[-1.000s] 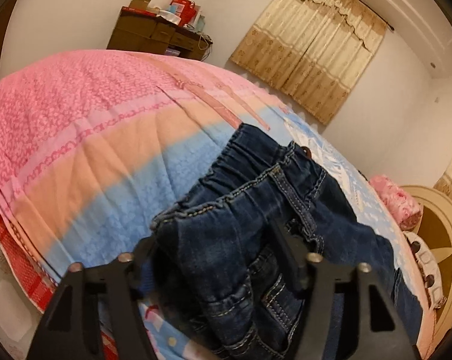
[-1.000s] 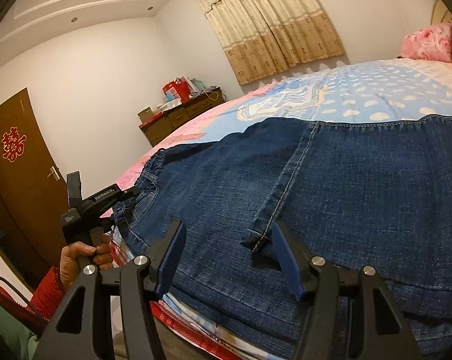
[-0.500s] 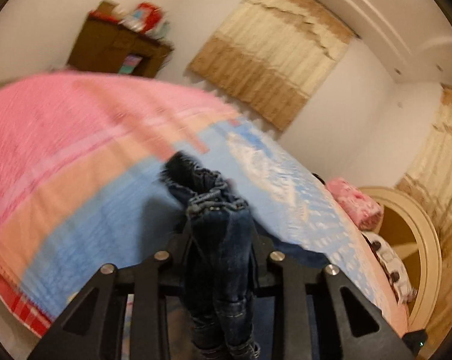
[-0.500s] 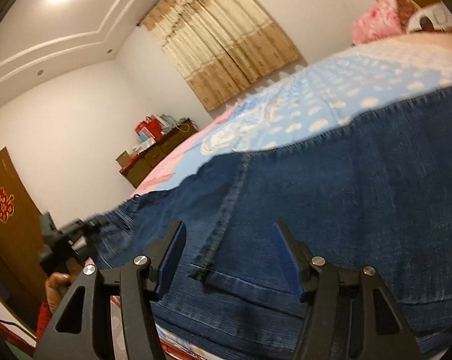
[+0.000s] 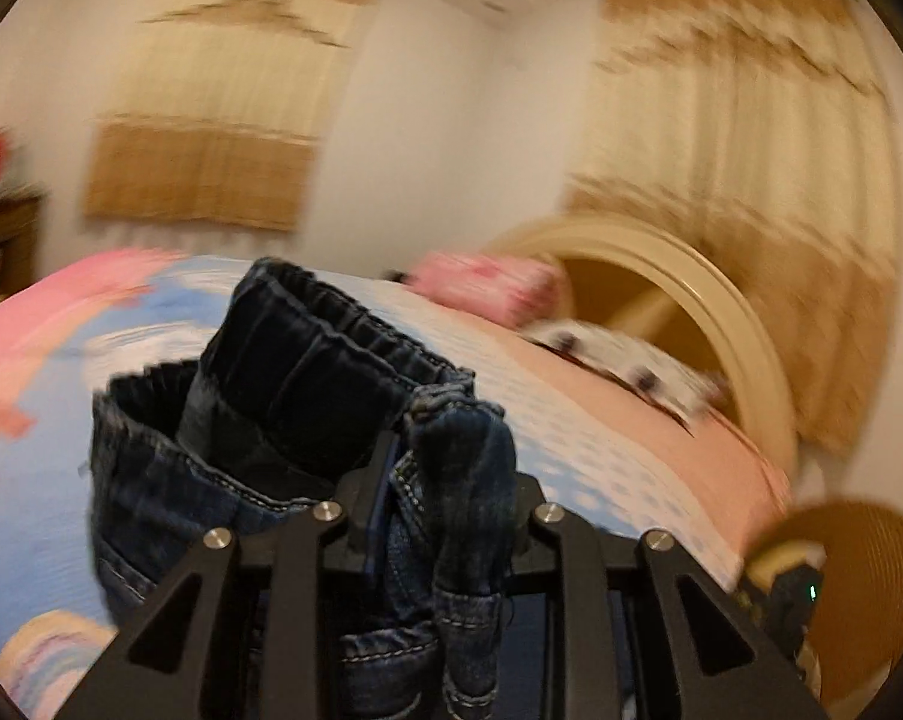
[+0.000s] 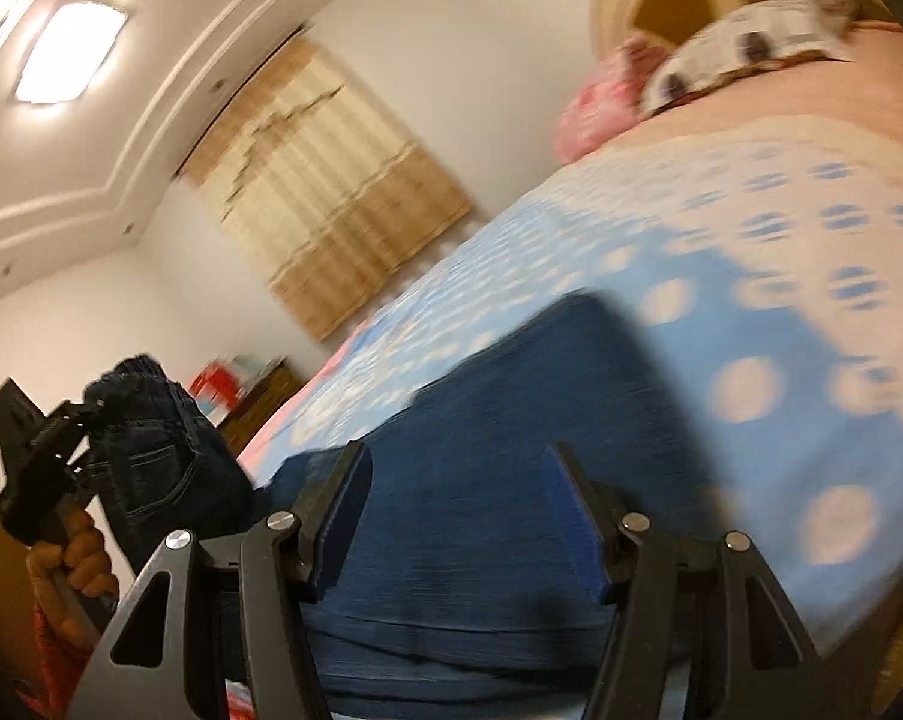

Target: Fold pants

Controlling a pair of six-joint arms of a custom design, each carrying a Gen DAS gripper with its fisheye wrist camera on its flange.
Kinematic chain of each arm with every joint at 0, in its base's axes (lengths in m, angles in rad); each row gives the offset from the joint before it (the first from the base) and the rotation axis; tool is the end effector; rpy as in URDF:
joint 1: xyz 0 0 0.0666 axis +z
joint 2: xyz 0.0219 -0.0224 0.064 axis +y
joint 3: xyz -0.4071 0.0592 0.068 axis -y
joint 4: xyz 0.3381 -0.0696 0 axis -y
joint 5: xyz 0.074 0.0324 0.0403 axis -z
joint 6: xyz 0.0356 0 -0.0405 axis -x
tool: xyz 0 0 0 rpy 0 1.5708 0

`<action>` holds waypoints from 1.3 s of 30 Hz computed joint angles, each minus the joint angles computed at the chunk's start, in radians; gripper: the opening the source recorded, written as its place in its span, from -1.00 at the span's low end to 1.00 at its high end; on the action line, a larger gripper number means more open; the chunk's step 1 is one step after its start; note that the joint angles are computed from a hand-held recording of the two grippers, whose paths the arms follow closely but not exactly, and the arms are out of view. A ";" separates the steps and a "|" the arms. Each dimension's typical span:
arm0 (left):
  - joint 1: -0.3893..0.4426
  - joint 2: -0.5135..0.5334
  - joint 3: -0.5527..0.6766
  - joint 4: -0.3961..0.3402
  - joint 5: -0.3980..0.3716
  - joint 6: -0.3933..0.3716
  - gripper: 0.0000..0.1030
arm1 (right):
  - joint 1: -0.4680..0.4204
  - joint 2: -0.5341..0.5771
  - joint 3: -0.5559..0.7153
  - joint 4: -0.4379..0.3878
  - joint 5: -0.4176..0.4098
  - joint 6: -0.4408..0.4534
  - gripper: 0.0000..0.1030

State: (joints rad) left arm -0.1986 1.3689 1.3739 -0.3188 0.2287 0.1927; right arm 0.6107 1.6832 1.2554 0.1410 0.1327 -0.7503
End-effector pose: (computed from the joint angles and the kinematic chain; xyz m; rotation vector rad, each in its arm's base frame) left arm 0.4378 -0.0967 0.5110 0.1641 1.8977 -0.4821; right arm 0.4515 0.3098 0.3561 0.2308 1.9231 0.8101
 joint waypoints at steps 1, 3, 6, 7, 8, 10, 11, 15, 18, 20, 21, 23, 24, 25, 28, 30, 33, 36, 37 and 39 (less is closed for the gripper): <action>-0.058 0.028 0.023 -0.014 -0.002 -0.041 -0.47 | -0.009 -0.019 -0.028 0.010 0.014 -0.015 0.19; -0.127 0.059 0.049 -0.039 -0.004 -0.080 -0.47 | -0.027 -0.062 -0.095 0.031 0.051 -0.045 0.19; -0.232 0.145 0.101 -0.094 0.000 -0.101 -0.47 | -0.049 -0.114 -0.167 0.042 0.086 -0.071 0.19; -0.250 0.174 0.122 -0.116 0.000 -0.105 -0.47 | -0.056 -0.128 -0.189 0.046 0.094 -0.079 0.19; -0.268 0.200 0.140 -0.137 -0.010 -0.113 -0.47 | -0.062 -0.138 -0.202 0.047 0.099 -0.084 0.19; -0.317 0.245 0.146 -0.158 -0.069 -0.145 -0.47 | -0.071 -0.155 -0.229 0.051 0.104 -0.092 0.19; -0.336 0.255 0.143 -0.166 -0.094 -0.153 -0.47 | -0.077 -0.165 -0.249 0.055 0.106 -0.099 0.19; -0.399 0.308 0.149 -0.217 -0.224 -0.190 -0.40 | -0.096 -0.187 -0.306 0.075 0.095 -0.128 0.19; -0.429 0.320 0.157 -0.233 -0.257 -0.215 -0.10 | -0.105 -0.187 -0.322 0.083 0.087 -0.146 0.19; -0.433 0.319 0.156 -0.239 -0.202 -0.229 0.08 | -0.107 -0.188 -0.327 0.084 0.085 -0.151 0.19; -0.439 0.310 0.147 -0.236 -0.167 -0.242 0.15 | -0.107 -0.191 -0.329 0.085 0.085 -0.151 0.19; -0.444 0.302 0.148 -0.235 -0.145 -0.260 0.19 | -0.103 -0.200 -0.329 0.079 0.094 -0.140 0.19; -0.442 0.289 0.144 -0.241 -0.119 -0.266 0.20 | -0.106 -0.202 -0.324 0.075 0.095 -0.134 0.19; -0.438 0.278 0.142 -0.247 -0.097 -0.258 0.20 | -0.106 -0.205 -0.321 0.070 0.097 -0.127 0.19; -0.402 0.240 0.141 -0.255 -0.059 -0.205 0.49 | -0.094 -0.224 -0.313 0.058 0.117 -0.089 0.19; -0.371 0.211 0.140 -0.253 -0.108 -0.162 0.73 | -0.083 -0.234 -0.295 0.043 0.126 -0.039 0.19; -0.322 0.172 0.119 -0.223 -0.159 -0.101 0.89 | -0.057 -0.234 -0.254 0.027 0.127 0.050 0.19; -0.284 0.155 0.120 -0.242 -0.294 -0.070 0.91 | -0.019 -0.204 -0.183 -0.012 0.106 0.168 0.19; -0.276 0.159 0.127 -0.260 -0.350 -0.066 0.91 | -0.006 -0.193 -0.161 -0.023 0.101 0.204 0.19; -0.258 0.170 0.135 -0.290 -0.442 -0.053 0.91 | 0.025 -0.158 -0.099 -0.055 0.086 0.288 0.19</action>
